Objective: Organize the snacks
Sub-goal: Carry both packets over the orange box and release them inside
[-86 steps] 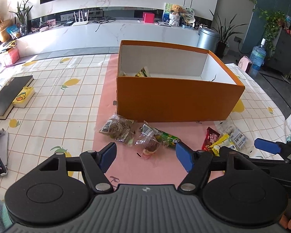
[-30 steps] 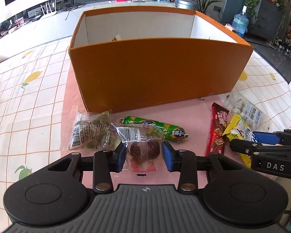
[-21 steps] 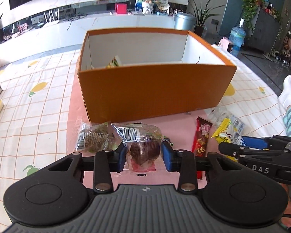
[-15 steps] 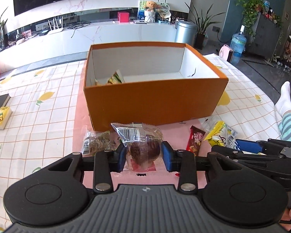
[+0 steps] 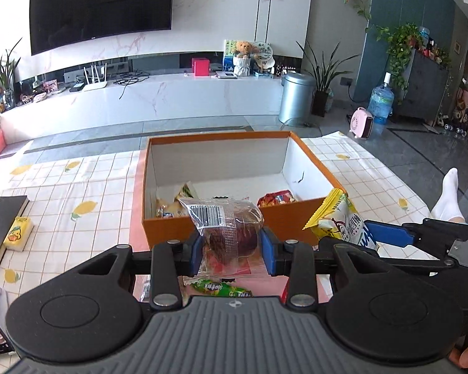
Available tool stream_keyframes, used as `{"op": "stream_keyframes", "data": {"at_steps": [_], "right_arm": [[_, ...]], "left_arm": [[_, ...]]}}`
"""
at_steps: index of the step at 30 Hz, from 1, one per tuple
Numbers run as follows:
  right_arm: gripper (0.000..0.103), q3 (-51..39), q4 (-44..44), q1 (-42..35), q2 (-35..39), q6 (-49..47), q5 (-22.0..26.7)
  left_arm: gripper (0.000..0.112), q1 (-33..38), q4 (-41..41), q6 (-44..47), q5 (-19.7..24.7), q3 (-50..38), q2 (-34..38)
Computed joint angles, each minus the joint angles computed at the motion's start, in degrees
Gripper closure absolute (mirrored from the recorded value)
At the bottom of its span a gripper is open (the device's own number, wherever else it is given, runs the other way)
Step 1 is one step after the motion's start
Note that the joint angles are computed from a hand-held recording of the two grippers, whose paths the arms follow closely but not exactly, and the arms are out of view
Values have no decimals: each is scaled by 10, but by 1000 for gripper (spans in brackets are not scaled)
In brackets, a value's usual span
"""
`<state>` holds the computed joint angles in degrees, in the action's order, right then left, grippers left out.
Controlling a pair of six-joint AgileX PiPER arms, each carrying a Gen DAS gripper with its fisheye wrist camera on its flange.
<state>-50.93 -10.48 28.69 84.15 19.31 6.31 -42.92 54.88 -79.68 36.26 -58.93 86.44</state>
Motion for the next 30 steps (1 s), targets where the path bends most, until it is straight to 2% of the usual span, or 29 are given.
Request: {"op": "stream_keyframes", "data": {"at_steps": [6, 9, 14, 21, 27, 30], "right_arm": [[50, -86, 95, -12, 28, -136, 33], [50, -131, 65, -16, 52, -128, 46], [50, -214, 90, -31, 108, -177, 71], [50, -343, 94, -46, 216, -207, 117], [50, -469, 119, -62, 322, -251, 190], [50, -532, 115, -67, 373, -256, 228]], "left_arm": [[70, 33, -5, 39, -19, -48, 21], [70, 55, -20, 66, -34, -70, 32], [70, 96, -59, 114, -57, -104, 58], [70, 147, -144, 210, -61, -181, 130], [70, 180, -255, 333, -61, -247, 201], [70, 189, -296, 385, -40, -288, 242]]}}
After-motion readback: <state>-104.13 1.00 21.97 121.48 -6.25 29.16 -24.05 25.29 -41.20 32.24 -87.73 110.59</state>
